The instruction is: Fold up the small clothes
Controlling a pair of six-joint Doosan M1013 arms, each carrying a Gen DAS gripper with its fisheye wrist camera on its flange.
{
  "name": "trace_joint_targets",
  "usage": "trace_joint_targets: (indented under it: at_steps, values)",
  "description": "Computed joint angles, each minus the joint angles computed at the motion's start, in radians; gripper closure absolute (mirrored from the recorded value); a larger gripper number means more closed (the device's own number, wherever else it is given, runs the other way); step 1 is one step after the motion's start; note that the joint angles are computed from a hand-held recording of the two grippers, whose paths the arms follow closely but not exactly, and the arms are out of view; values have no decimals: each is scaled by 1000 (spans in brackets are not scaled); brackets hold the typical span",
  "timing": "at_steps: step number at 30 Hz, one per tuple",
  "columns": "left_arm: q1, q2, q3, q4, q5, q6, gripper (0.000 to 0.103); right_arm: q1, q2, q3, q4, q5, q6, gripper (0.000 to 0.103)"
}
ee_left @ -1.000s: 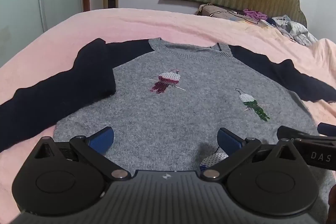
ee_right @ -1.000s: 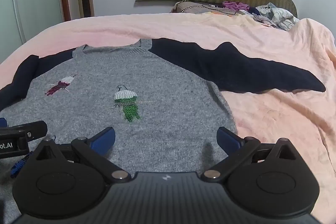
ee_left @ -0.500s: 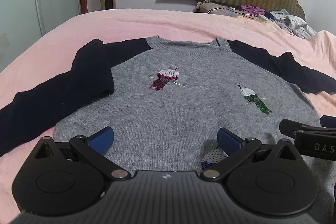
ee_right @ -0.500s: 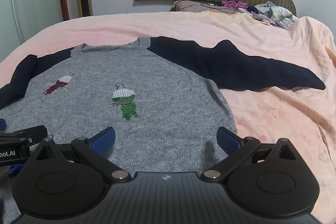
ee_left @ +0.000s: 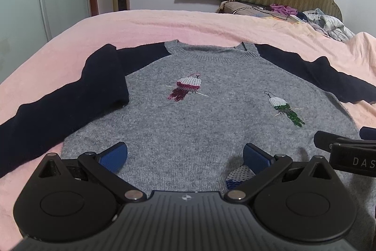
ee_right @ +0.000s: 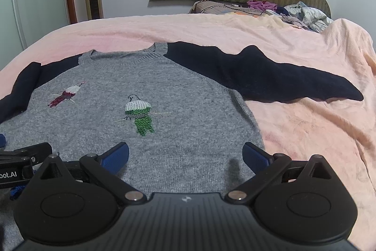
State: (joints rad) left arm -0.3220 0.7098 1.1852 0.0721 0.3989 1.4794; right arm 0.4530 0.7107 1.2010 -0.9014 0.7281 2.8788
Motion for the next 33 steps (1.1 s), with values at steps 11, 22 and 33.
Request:
trace_joint_targets:
  at_steps: [11,22,33]
  values:
    - [-2,-8,3,-16,-7,25,0,-1,0,4,-23,-6,23,0]
    - [-19,4,-60,0,-20,55,0,-48,-35,64,-84,-156,115,0]
    - [-33,52,-127,-162,53,274,0,-181,-119,229,-398,-252,601,0]
